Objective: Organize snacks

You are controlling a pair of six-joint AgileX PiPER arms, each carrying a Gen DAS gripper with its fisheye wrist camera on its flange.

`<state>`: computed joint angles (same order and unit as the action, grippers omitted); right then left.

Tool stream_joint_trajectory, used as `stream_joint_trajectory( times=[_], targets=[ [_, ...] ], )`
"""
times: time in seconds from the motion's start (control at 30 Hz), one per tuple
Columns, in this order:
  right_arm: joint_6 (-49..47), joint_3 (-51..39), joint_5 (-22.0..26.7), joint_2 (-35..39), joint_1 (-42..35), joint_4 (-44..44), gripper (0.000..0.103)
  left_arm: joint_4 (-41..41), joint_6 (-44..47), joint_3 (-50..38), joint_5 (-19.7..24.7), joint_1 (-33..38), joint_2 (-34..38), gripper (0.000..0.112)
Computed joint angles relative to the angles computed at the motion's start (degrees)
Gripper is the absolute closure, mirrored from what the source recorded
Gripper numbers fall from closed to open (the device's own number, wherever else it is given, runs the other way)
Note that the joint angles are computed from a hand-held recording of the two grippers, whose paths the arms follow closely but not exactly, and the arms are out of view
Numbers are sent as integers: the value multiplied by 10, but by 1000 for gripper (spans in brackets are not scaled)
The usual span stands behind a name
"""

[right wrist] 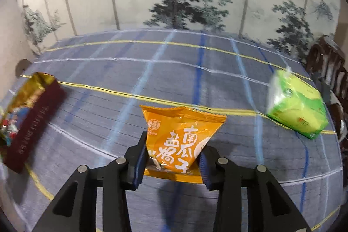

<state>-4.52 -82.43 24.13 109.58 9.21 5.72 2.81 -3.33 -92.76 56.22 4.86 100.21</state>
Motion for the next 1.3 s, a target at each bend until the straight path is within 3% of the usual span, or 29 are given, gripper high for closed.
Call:
stream_joint_trajectory(
  times=[0.57, 0.9, 1.3],
  targets=[
    [-36, -145, 65, 51, 206, 33, 62, 27, -14, 50, -14, 53, -41, 26],
    [-19, -289, 128, 134, 265, 9, 62, 82, -49, 71, -13, 74, -50, 26],
    [-16, -440, 214, 229, 295, -14, 62, 89, -49, 78, -9, 96, -51, 26]
  ],
)
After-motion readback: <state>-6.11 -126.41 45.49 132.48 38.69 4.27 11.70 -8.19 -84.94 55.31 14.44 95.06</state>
